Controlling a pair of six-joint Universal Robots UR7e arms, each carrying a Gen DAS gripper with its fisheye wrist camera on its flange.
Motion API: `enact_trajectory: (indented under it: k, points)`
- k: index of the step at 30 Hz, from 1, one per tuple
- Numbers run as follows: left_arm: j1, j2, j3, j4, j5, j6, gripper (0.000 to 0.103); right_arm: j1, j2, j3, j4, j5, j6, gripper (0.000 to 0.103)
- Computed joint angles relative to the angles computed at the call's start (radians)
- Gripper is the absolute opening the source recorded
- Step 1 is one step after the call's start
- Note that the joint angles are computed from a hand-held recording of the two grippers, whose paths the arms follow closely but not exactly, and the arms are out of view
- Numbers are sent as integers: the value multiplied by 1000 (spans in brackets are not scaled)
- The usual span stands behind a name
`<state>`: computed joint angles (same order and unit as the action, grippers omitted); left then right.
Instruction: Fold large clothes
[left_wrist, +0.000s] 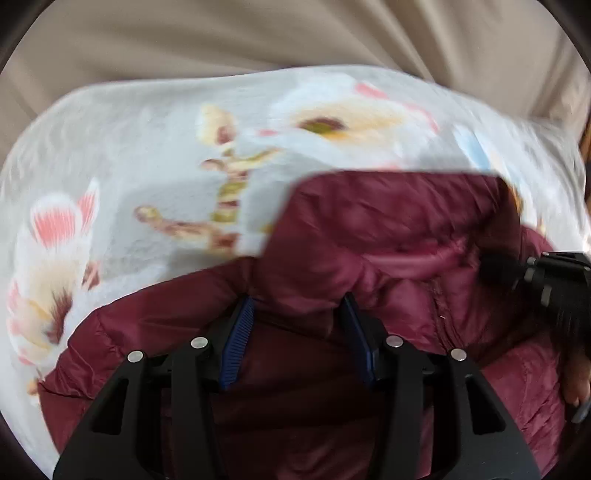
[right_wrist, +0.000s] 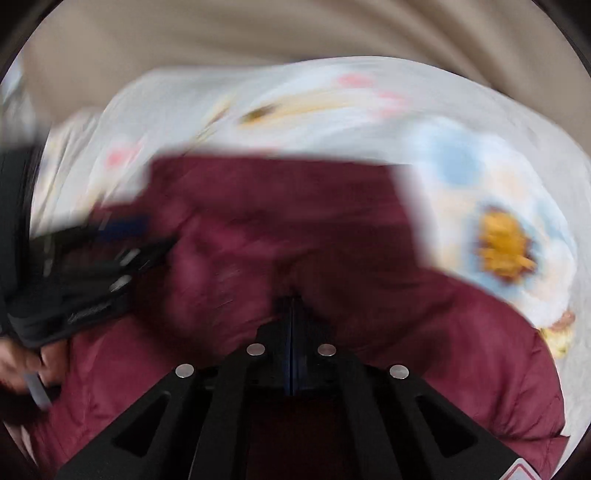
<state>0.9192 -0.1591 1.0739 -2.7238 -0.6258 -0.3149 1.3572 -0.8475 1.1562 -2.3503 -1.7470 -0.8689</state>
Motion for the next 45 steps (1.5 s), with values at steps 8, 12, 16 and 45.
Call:
enact_trajectory:
  k: [8, 12, 16, 45]
  points:
    - [1, -5, -1, -193, -21, 85, 48, -14, -36, 3, -3, 99, 14, 6]
    - [15, 60, -158, -31, 6, 59, 56, 6, 33, -76, -19, 61, 55, 0]
    - [42, 65, -189, 3, -25, 7, 62, -18, 89, -204, 71, 104, 183, 0]
    - [-165, -281, 725, -238, 49, -309, 72, -245, -424, 436, -165, 134, -62, 8]
